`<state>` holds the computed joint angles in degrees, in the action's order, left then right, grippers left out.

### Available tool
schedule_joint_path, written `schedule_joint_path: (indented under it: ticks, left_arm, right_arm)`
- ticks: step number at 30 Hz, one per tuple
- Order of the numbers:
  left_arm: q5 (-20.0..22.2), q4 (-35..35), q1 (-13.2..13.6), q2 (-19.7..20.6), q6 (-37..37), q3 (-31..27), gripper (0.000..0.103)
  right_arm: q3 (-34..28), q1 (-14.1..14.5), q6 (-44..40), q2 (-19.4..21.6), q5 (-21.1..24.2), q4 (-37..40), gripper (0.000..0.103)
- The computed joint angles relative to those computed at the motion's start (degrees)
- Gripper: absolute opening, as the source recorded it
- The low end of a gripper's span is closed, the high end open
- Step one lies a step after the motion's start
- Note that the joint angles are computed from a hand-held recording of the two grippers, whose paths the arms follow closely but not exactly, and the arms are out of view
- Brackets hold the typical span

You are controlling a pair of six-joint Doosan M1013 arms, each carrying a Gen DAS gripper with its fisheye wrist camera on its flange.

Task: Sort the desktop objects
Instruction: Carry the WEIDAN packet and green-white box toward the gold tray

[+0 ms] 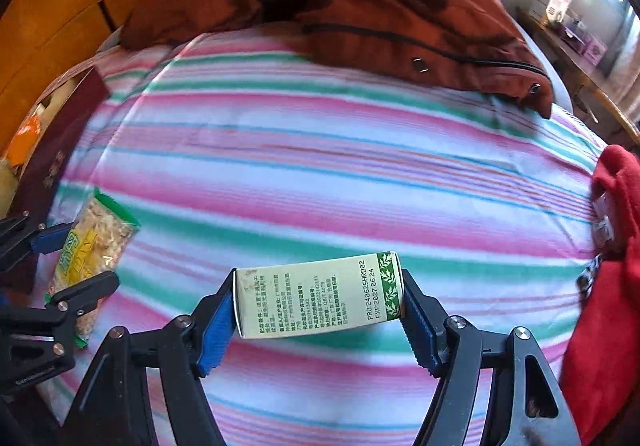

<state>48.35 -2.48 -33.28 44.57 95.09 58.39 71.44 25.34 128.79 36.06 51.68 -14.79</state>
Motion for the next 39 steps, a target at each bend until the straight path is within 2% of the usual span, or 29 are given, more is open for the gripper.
schedule_joint_path:
  ticks: [11, 14, 21, 27, 39]
  left_arm:
    - [-6.8, -2.43, 0.68, -3.71, 3.76, 7.46, 0.051]
    - [-8.53, -2.96, 0.7, -4.67, 4.6, 9.34, 0.051]
    - [-13.81, -2.71, 0.46, -6.51, 6.27, 13.45, 0.051]
    - [-15.7, -3.19, 0.53, -6.75, 7.23, 14.33, 0.051]
    - [-16.13, -4.12, 0.7, -7.01, 7.58, 14.68, 0.05]
  right_arm:
    - [-2.48, 4.07, 0.4, 1.14, 3.16, 1.31, 0.073]
    - [-1.66, 4.99, 2.22, 0.68, 2.98, 0.45, 0.073]
    - [1.75, 6.71, 5.92, -1.0, -0.6, -1.75, 0.073]
    - [2.09, 6.88, 7.6, -1.15, -1.22, -3.4, 0.072]
    - [1.79, 6.78, 7.71, -1.24, -1.02, -4.14, 0.072]
